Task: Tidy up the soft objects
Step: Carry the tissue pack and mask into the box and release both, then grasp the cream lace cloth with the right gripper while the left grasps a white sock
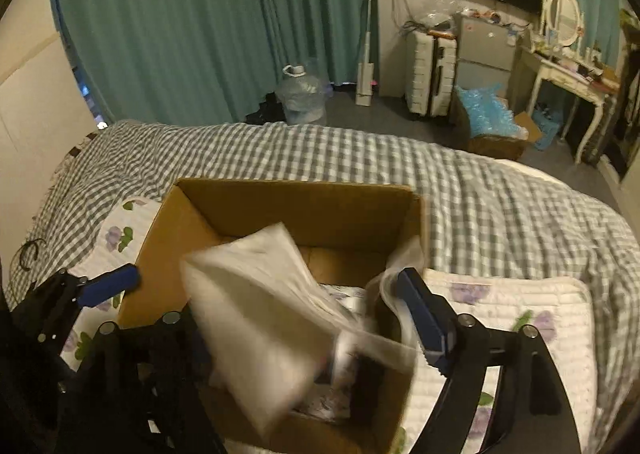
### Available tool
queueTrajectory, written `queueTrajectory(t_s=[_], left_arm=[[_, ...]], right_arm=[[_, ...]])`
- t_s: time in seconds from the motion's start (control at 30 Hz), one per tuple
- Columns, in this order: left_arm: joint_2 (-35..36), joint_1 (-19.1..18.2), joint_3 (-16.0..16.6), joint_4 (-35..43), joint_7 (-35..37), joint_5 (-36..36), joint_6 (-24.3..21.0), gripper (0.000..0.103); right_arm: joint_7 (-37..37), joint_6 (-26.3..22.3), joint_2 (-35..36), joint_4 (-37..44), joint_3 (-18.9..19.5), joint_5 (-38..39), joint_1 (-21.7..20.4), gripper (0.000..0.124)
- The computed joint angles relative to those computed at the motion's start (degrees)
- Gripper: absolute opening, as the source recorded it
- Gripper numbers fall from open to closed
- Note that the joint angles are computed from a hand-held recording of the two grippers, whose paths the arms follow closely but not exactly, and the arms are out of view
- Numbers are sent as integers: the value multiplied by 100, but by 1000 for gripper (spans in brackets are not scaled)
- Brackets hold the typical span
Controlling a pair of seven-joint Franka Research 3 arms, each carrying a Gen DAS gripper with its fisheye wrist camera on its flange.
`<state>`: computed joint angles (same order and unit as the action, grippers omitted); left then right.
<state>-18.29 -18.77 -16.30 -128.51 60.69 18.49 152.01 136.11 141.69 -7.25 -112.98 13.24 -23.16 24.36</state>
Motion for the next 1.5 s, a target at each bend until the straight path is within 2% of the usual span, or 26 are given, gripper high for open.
queueTrajectory(t_s=[0.17, 0.3, 0.4, 0.43, 0.57, 0.67, 0.8, 1.1, 1.37, 1.5], left_arm=[[-552, -64, 32, -180, 12, -87, -192, 83], [-1167, -99, 77, -359, 51, -148, -407, 85], [-1618, -58, 50, -496, 31, -95, -521, 102], [-1836, -21, 13, -588, -24, -36, -522, 103], [-2378, -50, -12, -776, -49, 14, -655, 103], [-2751, -82, -79, -895, -106, 24, -835, 103], [-3133, -137, -216, -1133, -295, 70, -854, 103], [-3260, -620, -305, -1687, -974, -400, -986, 103], [-2857, -870, -392, -2153, -1469, -488, -1060, 103], [-2583, -1056, -348, -2258, -1511, -546, -1103, 103]], right_arm=[[342, -482, -506, -18, 228, -500, -41, 96], [449, -855, -945, 29, 467, -656, -101, 97], [544, -1162, -1290, 48, 709, -793, -189, 103], [575, -1241, -1380, 57, 794, -828, -215, 103], [526, -1486, -1818, -45, 1027, -722, -242, 103], [350, -1711, -2166, -190, 1166, -483, -207, 103], [235, -1966, -2604, -485, 1309, -51, -168, 103], [-267, -2050, -3209, -1475, 1533, 609, 28, 103], [-622, -1525, -2878, -2466, 1312, 1216, 364, 103], [-759, -1219, -2507, -2638, 1131, 1430, 469, 101]])
